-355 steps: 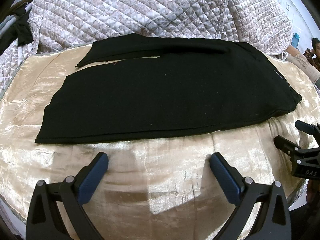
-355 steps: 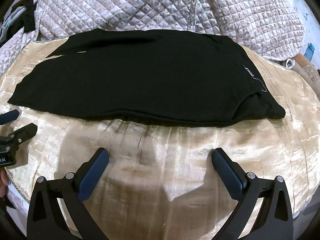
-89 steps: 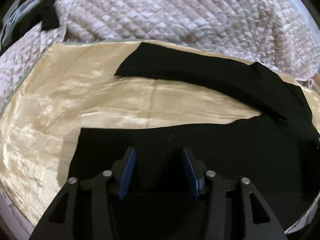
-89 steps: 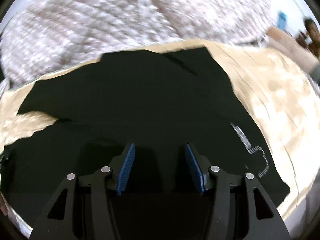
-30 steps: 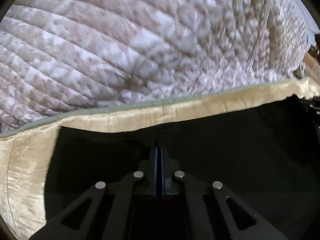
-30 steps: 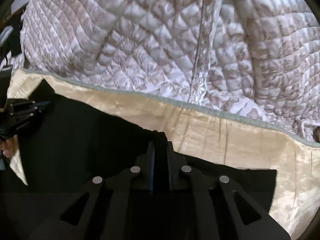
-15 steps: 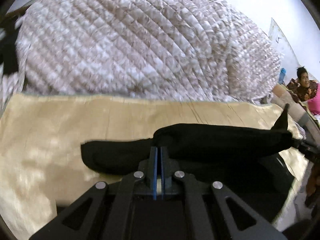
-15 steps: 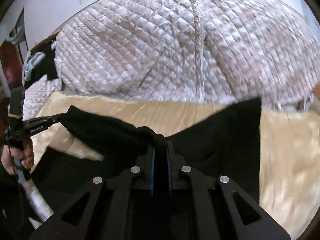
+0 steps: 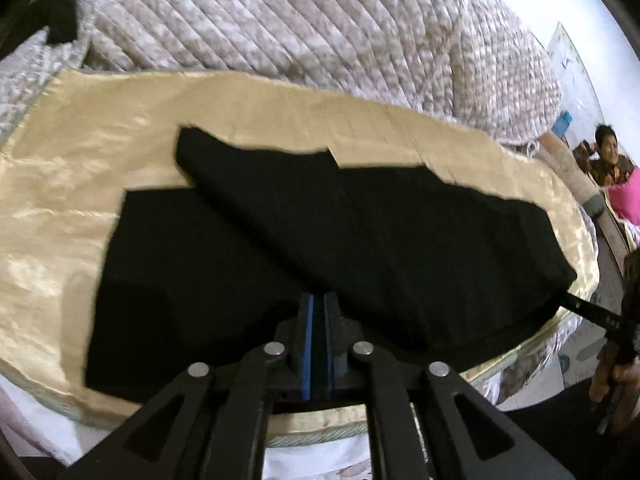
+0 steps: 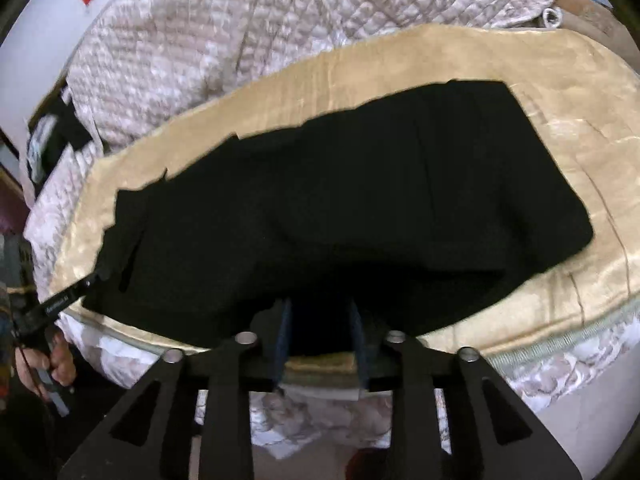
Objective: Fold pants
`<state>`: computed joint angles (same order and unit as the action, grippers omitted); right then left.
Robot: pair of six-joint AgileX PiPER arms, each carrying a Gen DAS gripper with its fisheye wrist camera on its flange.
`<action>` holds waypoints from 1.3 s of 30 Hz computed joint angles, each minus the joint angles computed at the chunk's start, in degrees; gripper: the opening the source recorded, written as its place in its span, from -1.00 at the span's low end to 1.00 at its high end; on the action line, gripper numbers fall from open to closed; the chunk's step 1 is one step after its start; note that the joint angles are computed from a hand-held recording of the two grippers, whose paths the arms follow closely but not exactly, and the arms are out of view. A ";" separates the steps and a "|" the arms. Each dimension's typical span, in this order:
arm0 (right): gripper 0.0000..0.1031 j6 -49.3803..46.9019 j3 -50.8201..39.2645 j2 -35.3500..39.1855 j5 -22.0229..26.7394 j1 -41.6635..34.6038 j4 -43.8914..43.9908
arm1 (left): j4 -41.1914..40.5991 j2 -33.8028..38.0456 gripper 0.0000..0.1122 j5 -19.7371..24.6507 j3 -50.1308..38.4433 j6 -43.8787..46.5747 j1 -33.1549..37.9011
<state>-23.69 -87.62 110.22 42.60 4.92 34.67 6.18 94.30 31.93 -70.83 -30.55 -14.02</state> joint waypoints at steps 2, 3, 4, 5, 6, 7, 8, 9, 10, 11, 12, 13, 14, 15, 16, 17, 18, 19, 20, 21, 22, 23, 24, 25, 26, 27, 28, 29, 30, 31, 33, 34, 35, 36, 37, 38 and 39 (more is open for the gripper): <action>-0.19 0.15 0.87 -0.85 -1.78 -0.92 1.55 | 2.00 0.23 -0.18 -0.28 -1.57 -0.98 -0.09; -0.18 0.96 0.46 -0.70 -2.38 -1.56 2.22 | 4.27 1.08 -0.09 0.03 -3.14 -2.65 -0.54; -0.18 2.39 1.07 -1.13 -3.54 -1.64 1.97 | 6.29 2.52 -0.06 1.10 -5.46 -4.19 -1.08; -0.18 4.79 0.71 -1.02 -4.29 -1.86 1.10 | 6.16 4.55 -0.06 1.98 -8.44 -3.44 -1.31; -0.18 6.40 0.49 -0.94 -4.65 -2.22 0.91 | 5.34 6.58 -0.04 2.33 -11.21 -1.99 -1.40; -0.18 7.12 0.85 -0.99 -5.23 -2.74 2.35 | 5.73 8.24 -0.02 2.64 -13.10 -1.97 -1.63; -0.18 7.20 1.51 -1.15 -5.83 -3.27 4.01 | 6.86 10.69 -0.02 4.32 -16.32 -2.36 -2.04; -0.18 7.42 2.15 -1.38 -6.34 -3.65 5.12 | 8.18 13.25 -0.02 5.73 -19.44 -2.41 -2.59; -0.18 6.93 3.16 -1.51 -6.96 -4.28 7.12 | 9.39 15.54 -0.02 6.50 -21.97 -2.47 -3.02; -0.18 6.57 3.71 -1.41 -7.02 -4.89 8.47 | 10.50 17.95 -0.02 7.85 -24.64 -2.98 -3.33; -0.17 6.35 3.78 -0.98 -6.75 -5.47 9.74 | 11.06 20.22 -0.02 9.42 -27.10 -3.14 -3.42; -0.17 6.29 3.48 -0.34 -6.20 -6.06 10.54 | 10.69 22.19 -0.02 10.22 -29.10 -2.45 -3.36; -0.17 7.01 3.09 0.19 -6.15 -6.23 10.40 | 9.89 23.96 -0.02 10.93 -30.88 -1.62 -3.19; -0.17 7.21 2.95 0.57 -6.17 -6.59 10.79 | 11.02 25.69 -0.02 12.10 -32.69 -2.47 -3.36; -0.17 7.64 2.82 0.87 -5.96 -7.03 11.27 | 12.93 26.26 -0.02 11.83 -32.77 -3.79 -3.80; -0.17 8.26 3.07 0.87 -6.43 -7.40 11.82 | 15.26 26.56 -0.03 11.46 -32.83 -4.93 -4.39; -0.17 8.17 3.58 0.65 -7.12 -7.88 12.79 | 16.64 26.84 -0.05 11.70 -33.14 -5.57 -4.84; -0.17 9.79 3.66 0.51 -7.99 -7.92 11.76 | 17.64 27.13 -0.28 11.77 -33.35 -5.97 -5.16; -0.17 10.52 4.00 0.22 -8.65 -7.98 11.22 | 18.95 27.45 -0.66 11.96 -33.48 -6.54 -5.50; -0.17 10.39 4.31 0.10 -9.34 -8.23 11.75 | 19.96 28.05 -0.76 12.77 -34.17 -6.89 -5.75; -0.17 10.48 4.07 0.41 -8.97 -8.59 12.17 | 20.03 28.20 -0.82 12.75 -34.36 -6.60 -5.58; -0.17 11.10 3.63 0.81 -8.56 -8.77 11.97 | 19.52 27.34 -0.91 11.39 -33.04 -6.62 -5.24; -0.17 12.42 2.68 1.38 -7.92 -8.69 10.67 | 19.18 26.64 -0.91 10.64 -32.25 -6.97 -4.97; -0.17 13.37 1.96 1.76 -7.84 -8.46 9.54 | 19.24 24.95 -0.92 8.84 -29.98 -8.26 -4.52; -0.17 13.46 1.51 2.01 -7.69 -8.48 9.52 | 20.02 23.04 -0.92 7.15 -27.60 -9.95 -4.19; -0.17 13.81 1.58 1.96 -7.80 -8.42 9.58 | 22.55 20.06 -0.92 4.97 -23.84 -13.37 -4.02; -0.17 14.68 1.22 2.19 -7.81 -8.50 9.37 | 24.75 17.69 -0.92 3.78 -20.99 -16.46 -3.93; -0.17 15.00 0.90 2.46 -7.88 -8.69 9.79 | 26.73 14.80 -0.92 2.42 -17.64 -19.74 -3.63; -0.17 15.11 0.73 2.68 -7.96 -9.01 10.63 | 29.57 10.95 -0.92 0.86 -13.17 -24.45 -3.32; -0.17 14.66 0.69 2.80 -7.94 -9.33 11.58 | 32.56 7.96 -0.92 0.07 -9.62 -28.82 -3.15; -0.17 13.40 1.41 2.65 -8.50 -9.53 12.96 | 37.81 1.56 -0.92 -1.49 -1.95 -37.03 -2.66; -0.17 13.15 1.65 2.61 -8.75 -9.51 12.88 | 39.59 -1.00 -0.92 -1.86 1.46 -40.20 -2.45; -0.17 13.30 1.75 2.57 -9.01 -9.36 12.51 | 40.57 -2.80 -0.92 -1.92 4.05 -42.44 -2.00; -0.17 13.06 1.96 2.44 -9.28 -9.30 12.55 | 40.57 -4.22 -0.92 -2.36 6.59 -43.76 -1.37; -0.17 12.56 2.15 2.31 -9.46 -9.35 12.76 | 40.16 -4.91 -0.91 -2.91 8.68 -45.03 -0.59; -0.17 11.98 2.45 2.16 -9.68 -9.38 13.18 | 38.54 -5.20 -0.91 -3.87 10.48 -45.23 0.53; -0.17 11.36 2.71 2.08 -9.79 -9.49 13.79 | 35.02 -5.30 -0.90 -5.76 12.07 -43.67 2.19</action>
<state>-12.33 -84.91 112.30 32.80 -4.57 48.46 41.20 89.00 26.18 -58.75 -74.22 -11.83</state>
